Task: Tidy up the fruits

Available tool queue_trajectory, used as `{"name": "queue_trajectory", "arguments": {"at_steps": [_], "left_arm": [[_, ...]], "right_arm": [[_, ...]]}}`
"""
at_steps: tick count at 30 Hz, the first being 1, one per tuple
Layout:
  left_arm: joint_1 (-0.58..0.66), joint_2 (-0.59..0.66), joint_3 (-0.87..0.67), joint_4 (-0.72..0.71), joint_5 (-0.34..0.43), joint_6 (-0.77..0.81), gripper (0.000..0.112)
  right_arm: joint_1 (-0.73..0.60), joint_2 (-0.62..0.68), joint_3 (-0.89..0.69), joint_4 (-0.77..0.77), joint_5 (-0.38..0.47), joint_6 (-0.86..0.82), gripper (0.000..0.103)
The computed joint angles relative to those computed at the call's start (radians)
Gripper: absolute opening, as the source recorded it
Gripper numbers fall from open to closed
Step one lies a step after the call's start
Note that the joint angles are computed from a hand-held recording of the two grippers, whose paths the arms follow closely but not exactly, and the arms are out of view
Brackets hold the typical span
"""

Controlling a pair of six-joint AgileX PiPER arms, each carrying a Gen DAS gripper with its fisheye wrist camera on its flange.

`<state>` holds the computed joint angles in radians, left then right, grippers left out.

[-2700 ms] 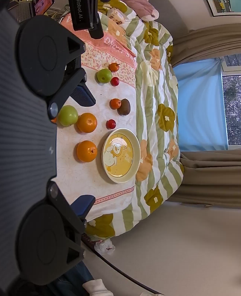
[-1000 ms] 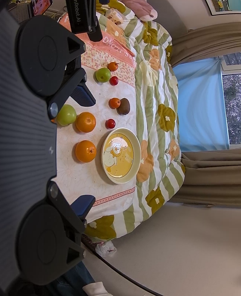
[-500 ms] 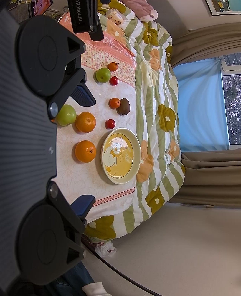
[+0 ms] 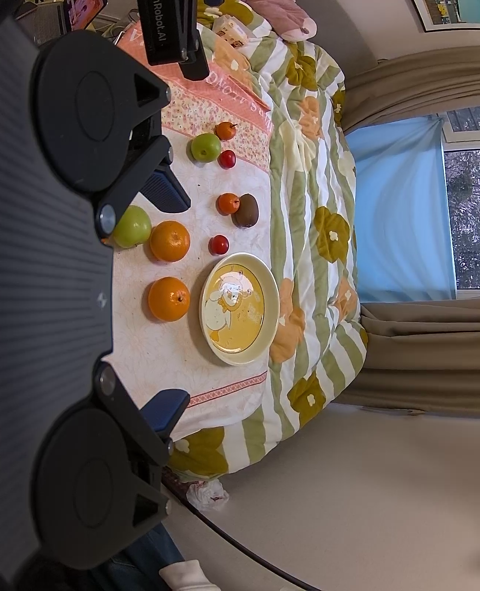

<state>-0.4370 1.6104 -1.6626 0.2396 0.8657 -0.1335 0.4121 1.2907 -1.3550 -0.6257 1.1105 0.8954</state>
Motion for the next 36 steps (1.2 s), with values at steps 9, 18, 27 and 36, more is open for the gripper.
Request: {"name": "queue_trajectory", "arguments": {"at_steps": [9,18,27,36], "left_arm": [[-0.002,-0.002,-0.006,-0.006,0.003,0.012,0.103],[0.002,-0.014,-0.005,-0.028,-0.016,0.015,0.103],[-0.047,-0.007,0.033,0.130,-0.037,-0.119,0.103],[0.038,0.126,0.005,0.047,-0.146,0.027,0.103]], "right_arm": [[0.000,-0.003,0.000,0.002,0.002,-0.003,0.103],[-0.075,0.018,-0.009,0.075,-0.059,-0.103,0.103],[-0.189,-0.003,0.009,0.266,-0.143,-0.339,0.103],[-0.255,0.073,0.054,0.428,-0.264,-0.486,0.103]]}}
